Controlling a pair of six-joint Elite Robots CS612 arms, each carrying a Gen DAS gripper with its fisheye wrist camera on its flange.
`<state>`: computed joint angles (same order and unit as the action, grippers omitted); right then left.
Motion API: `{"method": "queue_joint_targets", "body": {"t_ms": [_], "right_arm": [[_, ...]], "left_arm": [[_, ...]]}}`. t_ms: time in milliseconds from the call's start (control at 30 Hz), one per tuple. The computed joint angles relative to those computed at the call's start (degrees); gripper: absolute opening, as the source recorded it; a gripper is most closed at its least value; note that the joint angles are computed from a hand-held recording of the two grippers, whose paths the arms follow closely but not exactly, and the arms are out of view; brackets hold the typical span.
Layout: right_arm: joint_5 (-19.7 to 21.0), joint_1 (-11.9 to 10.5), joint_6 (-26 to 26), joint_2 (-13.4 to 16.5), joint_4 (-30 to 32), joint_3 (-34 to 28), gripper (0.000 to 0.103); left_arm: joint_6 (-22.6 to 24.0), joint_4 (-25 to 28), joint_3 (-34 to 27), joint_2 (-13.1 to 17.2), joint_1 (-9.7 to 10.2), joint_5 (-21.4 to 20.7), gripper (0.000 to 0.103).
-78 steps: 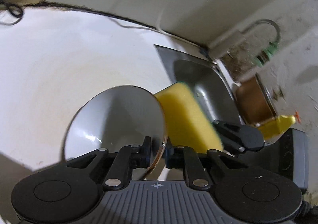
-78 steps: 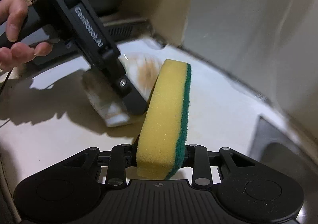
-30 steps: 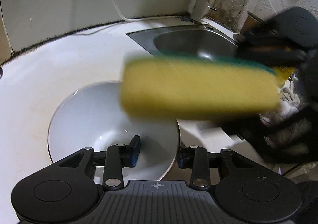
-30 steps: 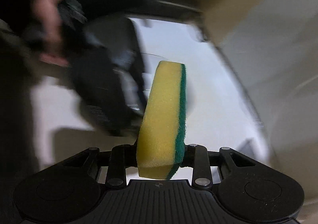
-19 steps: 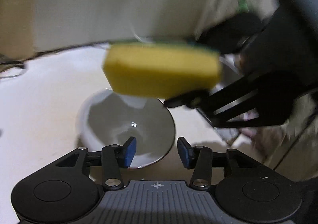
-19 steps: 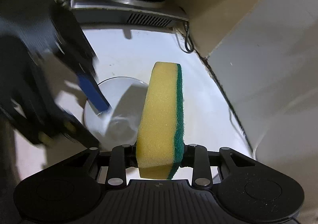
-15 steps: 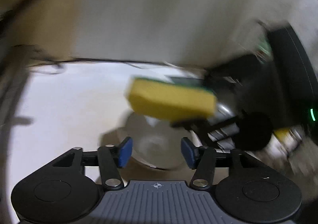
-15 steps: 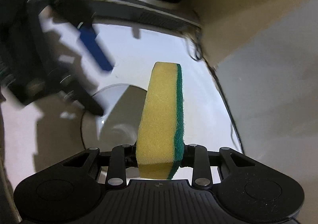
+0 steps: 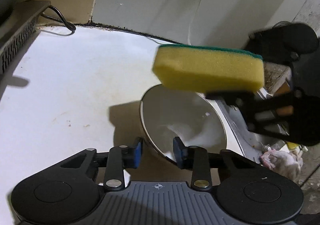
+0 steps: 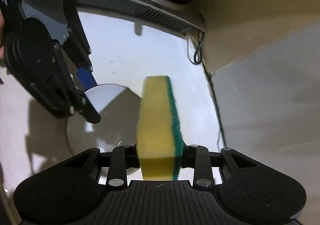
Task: Clean bowl
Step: 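Scrub the bowl's inside with the sponge while the left tool holds the rim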
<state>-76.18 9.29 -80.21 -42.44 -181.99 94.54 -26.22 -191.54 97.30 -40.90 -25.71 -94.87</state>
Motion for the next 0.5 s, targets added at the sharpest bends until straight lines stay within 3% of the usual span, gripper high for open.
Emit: {"method": "queue_joint_targets", "body": {"t_ms": [67, 267, 333, 433, 500], "right_arm": [[-0.5, 0.6, -1.4, 0.4, -0.2, -0.3, 0.032], [2.6, 0.0, -0.9, -1.1, 10.6, -0.8, 0.032], [2.1, -0.1, -1.5, -1.6, 10.9, 0.2, 0.032], [-0.4, -0.3, -2.9, -2.7, 12.1, 0.9, 0.032], [-4.3, 0.1, -4.4, -2.6, 10.2, 0.7, 0.032]], "left_arm": [[0.8, 0.8, -0.5, 0.1, -0.08, 0.2, 0.036], [2.4, 2.1, -1.2, 0.3, -0.25, 0.6, 0.035], [2.9, 2.4, -1.2, 0.3, -0.35, 0.7, 0.035], [4.4, 3.0, -1.3, 0.3, -0.52, 0.1, 0.035], [5.4, 3.0, -0.8, -0.1, -0.97, 0.9, 0.035]]}}
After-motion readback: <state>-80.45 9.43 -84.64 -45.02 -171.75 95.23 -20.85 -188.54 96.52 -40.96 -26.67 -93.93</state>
